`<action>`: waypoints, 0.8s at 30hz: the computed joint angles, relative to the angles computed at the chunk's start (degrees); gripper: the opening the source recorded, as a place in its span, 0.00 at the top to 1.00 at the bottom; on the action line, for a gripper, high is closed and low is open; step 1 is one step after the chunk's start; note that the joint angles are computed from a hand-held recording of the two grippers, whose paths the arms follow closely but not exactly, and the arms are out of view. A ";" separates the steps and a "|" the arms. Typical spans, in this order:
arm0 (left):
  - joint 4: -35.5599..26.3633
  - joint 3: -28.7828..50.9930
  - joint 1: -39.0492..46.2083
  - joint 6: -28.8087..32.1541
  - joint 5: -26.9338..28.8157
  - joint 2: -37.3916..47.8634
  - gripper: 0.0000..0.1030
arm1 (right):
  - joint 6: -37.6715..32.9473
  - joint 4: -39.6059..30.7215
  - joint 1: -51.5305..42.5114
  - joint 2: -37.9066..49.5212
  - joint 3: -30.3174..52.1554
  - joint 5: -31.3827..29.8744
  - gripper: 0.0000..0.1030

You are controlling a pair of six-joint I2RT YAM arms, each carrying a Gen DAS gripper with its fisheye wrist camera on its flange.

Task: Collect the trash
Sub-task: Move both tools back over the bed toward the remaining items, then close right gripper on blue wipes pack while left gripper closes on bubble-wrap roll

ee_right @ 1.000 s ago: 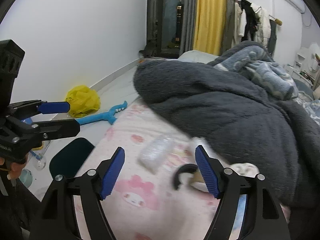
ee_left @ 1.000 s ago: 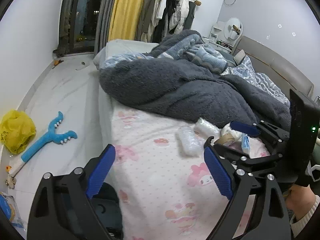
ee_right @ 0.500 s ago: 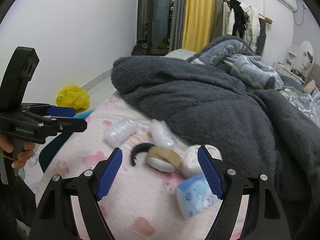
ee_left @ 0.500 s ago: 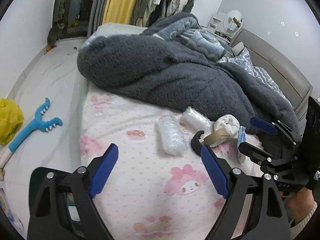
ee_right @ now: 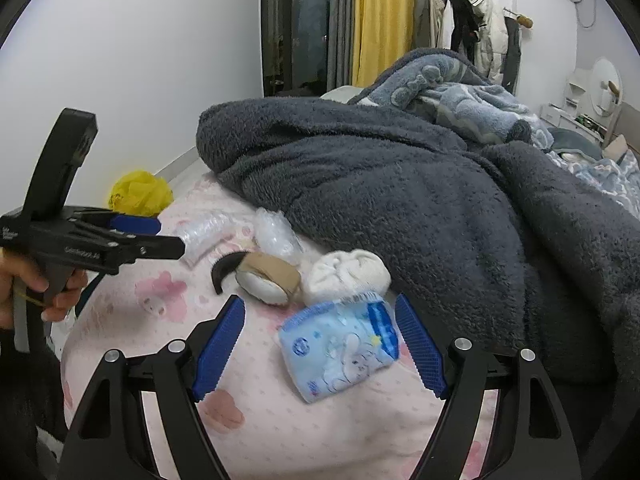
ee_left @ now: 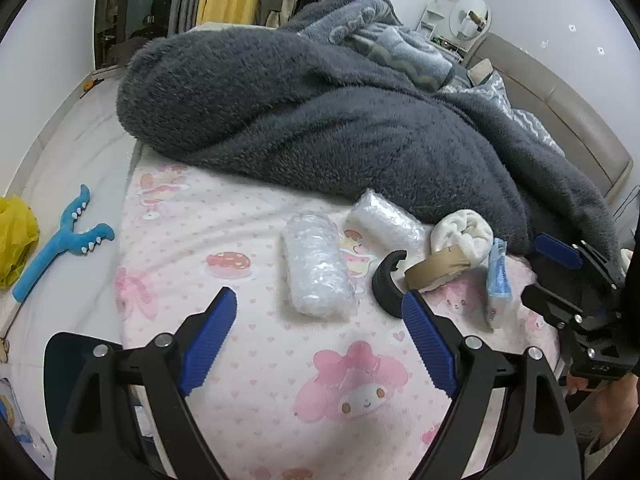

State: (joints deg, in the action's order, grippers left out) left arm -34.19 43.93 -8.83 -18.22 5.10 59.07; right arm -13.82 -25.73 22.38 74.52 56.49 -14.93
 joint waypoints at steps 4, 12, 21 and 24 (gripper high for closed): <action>0.62 0.39 -0.46 -0.37 -0.40 2.68 0.20 | -2.96 -0.65 -1.31 1.37 -0.23 -1.11 0.24; 0.80 0.60 -1.73 0.62 -2.24 4.65 0.39 | -5.40 0.24 0.36 3.75 -1.40 0.62 0.15; 1.72 0.20 -3.07 2.78 -3.57 4.58 0.64 | -4.58 2.17 -1.31 6.53 -1.61 1.28 0.13; 2.29 -0.11 -4.36 3.91 -4.55 3.86 0.65 | -4.30 2.74 -1.84 7.92 -1.35 1.11 0.13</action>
